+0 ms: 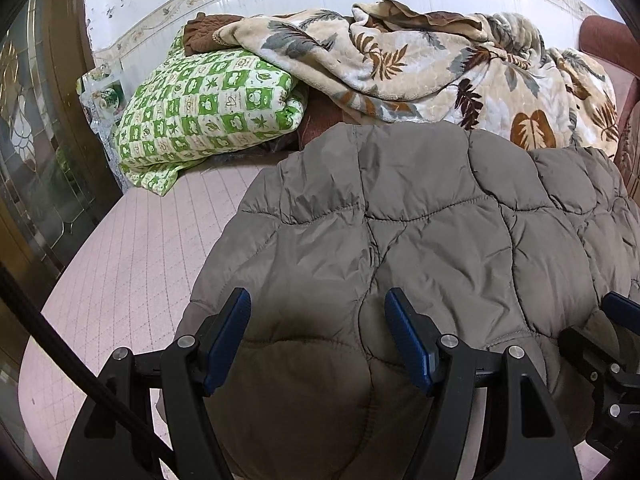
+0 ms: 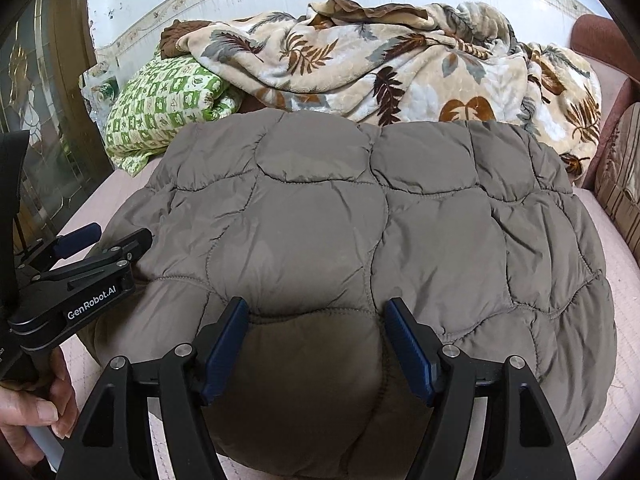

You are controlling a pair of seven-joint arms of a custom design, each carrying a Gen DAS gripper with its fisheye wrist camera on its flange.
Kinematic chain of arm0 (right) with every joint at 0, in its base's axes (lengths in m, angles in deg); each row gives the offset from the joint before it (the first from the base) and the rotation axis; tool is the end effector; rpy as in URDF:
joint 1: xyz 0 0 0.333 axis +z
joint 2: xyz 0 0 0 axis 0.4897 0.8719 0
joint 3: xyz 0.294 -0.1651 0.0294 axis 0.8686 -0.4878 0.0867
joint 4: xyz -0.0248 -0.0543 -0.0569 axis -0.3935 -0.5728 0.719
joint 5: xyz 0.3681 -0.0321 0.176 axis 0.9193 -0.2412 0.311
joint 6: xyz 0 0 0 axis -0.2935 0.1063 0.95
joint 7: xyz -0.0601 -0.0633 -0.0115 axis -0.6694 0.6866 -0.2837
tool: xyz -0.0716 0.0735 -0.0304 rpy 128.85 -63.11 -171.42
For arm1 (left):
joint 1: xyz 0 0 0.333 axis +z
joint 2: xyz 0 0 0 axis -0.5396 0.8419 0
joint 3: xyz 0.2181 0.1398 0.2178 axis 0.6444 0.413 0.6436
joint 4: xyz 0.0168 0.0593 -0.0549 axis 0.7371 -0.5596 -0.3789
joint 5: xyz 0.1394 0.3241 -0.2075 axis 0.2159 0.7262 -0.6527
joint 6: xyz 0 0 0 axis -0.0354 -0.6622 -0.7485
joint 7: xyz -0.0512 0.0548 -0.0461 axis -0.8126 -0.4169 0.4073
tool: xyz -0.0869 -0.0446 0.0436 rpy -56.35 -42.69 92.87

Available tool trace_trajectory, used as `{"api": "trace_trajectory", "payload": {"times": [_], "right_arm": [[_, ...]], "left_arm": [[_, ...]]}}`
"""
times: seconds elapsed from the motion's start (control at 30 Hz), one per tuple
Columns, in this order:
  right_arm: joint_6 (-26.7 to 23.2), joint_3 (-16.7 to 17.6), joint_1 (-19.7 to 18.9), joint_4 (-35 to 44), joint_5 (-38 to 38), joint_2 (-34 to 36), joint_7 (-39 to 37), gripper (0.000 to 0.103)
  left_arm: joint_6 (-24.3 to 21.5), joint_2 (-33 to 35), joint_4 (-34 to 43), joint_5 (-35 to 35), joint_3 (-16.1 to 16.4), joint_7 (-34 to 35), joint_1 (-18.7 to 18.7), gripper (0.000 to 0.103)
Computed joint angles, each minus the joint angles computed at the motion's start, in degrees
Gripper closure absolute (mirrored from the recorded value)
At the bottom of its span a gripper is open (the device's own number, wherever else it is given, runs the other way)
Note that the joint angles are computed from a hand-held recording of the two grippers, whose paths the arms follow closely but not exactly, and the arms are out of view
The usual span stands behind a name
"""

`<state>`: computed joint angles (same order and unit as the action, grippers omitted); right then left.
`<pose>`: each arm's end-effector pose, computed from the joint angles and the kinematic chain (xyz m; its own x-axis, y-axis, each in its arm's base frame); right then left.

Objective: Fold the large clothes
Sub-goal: 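Withdraw both grippers and hover above the folded jacket, then grasp the folded jacket edge with both grippers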

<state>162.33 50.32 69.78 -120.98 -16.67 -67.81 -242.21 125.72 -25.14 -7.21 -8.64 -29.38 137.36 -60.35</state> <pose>0.5028 0.4664 0.4367 -0.3285 -0.9333 -0.1452 -0.6033 0.3256 -0.7280 0.6308 -0.3757 0.4469 -0.4177 -0.8910 -0.1778 -0.5287 0.3975 -0.7500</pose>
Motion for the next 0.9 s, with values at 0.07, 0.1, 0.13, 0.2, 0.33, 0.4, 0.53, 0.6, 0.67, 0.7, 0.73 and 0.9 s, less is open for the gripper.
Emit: {"api": "trace_trajectory", "payload": {"times": [0.07,0.1,0.13,0.2,0.33,0.4,0.53,0.6,0.67,0.7,0.73,0.9], "right_arm": [[0.26,-0.02,-0.08,-0.1,0.01,-0.03,0.05,0.027],[0.33,-0.01,-0.1,-0.13,0.06,-0.04,-0.02,0.027],[0.4,-0.01,-0.13,-0.17,0.1,-0.04,-0.1,0.027],[0.53,-0.02,-0.16,-0.19,0.13,-0.01,-0.15,0.027],[0.69,-0.07,-0.16,-0.2,0.21,0.03,-0.11,0.027],[0.57,-0.07,-0.12,-0.13,0.21,0.08,-0.23,0.026],[0.65,-0.09,-0.11,-0.1,0.29,0.18,-0.5,0.025],[0.76,-0.11,-0.08,-0.11,0.29,0.19,-0.44,0.025],[1.18,-0.15,-0.08,-0.34,0.06,0.01,-0.02,0.025],[1.51,-0.19,-0.09,-0.56,-0.19,-0.24,0.31,0.025],[1.71,-0.23,-0.04,-0.97,-0.74,-0.72,0.78,0.025],[-1.1,0.38,-0.32,-5.25,-4.15,-5.73,6.08,0.025]], "left_arm": [[-0.01,0.02,-0.04,0.03,0.06,0.01,-0.03,0.034],[-0.16,0.1,0.04,0.08,0.07,0.07,-0.08,0.034],[-0.23,0.22,0.16,0.21,0.15,0.02,-0.2,0.034],[-0.27,0.28,0.22,0.23,0.11,0.1,-0.17,0.034],[-0.41,0.27,0.24,0.01,-0.04,0.27,-0.06,0.034],[-0.45,0.43,0.35,0.19,0.09,0.2,-0.2,0.034],[-0.61,0.42,0.51,-0.02,-0.06,0.33,-0.14,0.034],[-0.69,0.42,0.55,-0.2,-0.16,0.47,-0.09,0.034],[-0.76,0.28,0.44,-1.17,-0.93,1.51,0.62,0.034],[-0.47,0.38,0.54,-1.78,-1.22,1.8,0.88,0.034],[0.06,0.26,0.44,-2.98,-1.87,2.61,1.65,0.034],[1.37,-0.44,0.71,-5.66,-0.67,2.28,2.54,0.034]]}}
